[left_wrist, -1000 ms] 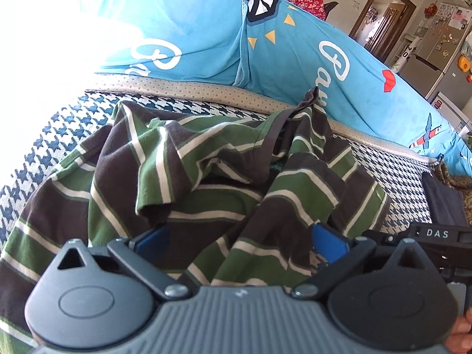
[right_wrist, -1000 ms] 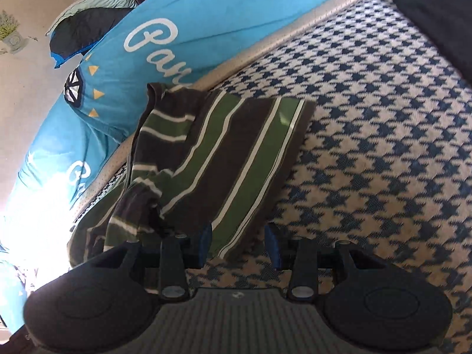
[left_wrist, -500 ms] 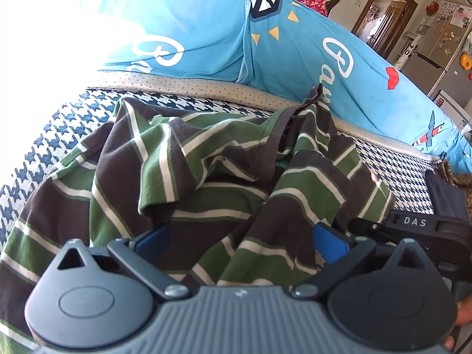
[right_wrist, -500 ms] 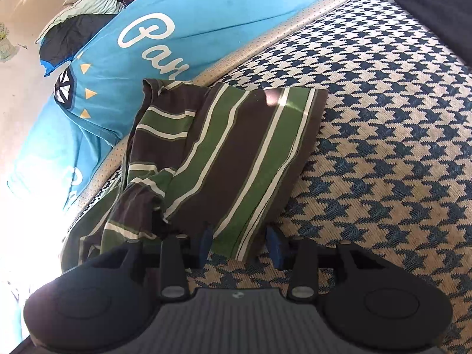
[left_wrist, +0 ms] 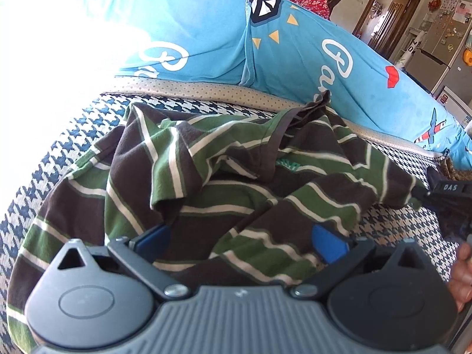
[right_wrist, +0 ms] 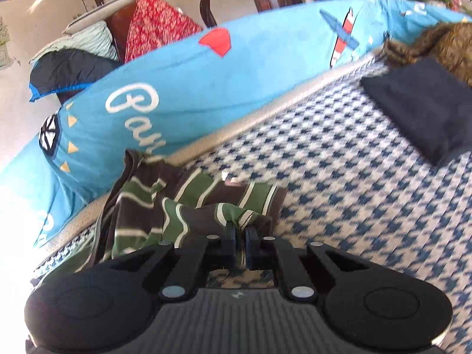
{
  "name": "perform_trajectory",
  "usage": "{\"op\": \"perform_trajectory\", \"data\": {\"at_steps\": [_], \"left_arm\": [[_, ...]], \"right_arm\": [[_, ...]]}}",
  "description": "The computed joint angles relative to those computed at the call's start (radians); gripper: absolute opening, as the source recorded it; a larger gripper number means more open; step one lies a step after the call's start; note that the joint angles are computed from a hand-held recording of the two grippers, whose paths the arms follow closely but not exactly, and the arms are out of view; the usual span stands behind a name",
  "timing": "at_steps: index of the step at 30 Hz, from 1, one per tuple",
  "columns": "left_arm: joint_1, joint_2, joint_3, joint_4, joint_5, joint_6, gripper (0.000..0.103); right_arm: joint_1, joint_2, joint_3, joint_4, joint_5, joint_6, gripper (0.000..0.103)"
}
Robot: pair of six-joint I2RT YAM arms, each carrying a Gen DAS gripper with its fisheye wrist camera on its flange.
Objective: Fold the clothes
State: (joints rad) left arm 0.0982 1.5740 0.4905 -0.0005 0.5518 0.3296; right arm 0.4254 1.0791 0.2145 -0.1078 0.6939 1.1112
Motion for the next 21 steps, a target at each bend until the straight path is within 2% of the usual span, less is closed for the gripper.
{"op": "perform_trajectory", "data": {"at_steps": [2,5,7,11,16,18,20,21], "left_arm": [[0.002,-0.020,0.000,-0.043,0.012,0.018,0.103],[0.001,-0.065,-0.019,-0.081,0.015,0.052,0.103],[0.004,-0.099,-0.036,-0.103,0.012,0.083,0.103],[0.044,-0.120,-0.046,-0.183,0.024,0.139,0.103],[0.129,-0.148,-0.083,-0.213,0.050,0.178,0.103],[0.159,-0.170,-0.112,-0.194,0.043,0.182,0.103],[0.184,-0.197,-0.140,-0.185,0.041,0.189,0.103],[0.200,-0.210,-0.151,-0.189,0.052,0.200,0.103]], "right_arm": [[-0.035,-0.098,-0.013,-0.060,0.039,-0.044,0.007],[-0.174,-0.251,-0.053,-0.104,-0.026,-0.130,0.007],[-0.289,-0.318,-0.073,-0.119,-0.106,-0.181,0.006],[-0.415,-0.360,-0.097,-0.132,-0.171,-0.230,0.006],[-0.491,-0.427,-0.110,-0.200,-0.236,-0.208,0.009],[-0.460,-0.475,-0.103,-0.275,-0.192,-0.187,0.013],[-0.434,-0.567,-0.104,-0.357,-0.227,-0.202,0.014],[-0.438,-0.611,-0.109,-0.384,-0.283,-0.230,0.014]]}}
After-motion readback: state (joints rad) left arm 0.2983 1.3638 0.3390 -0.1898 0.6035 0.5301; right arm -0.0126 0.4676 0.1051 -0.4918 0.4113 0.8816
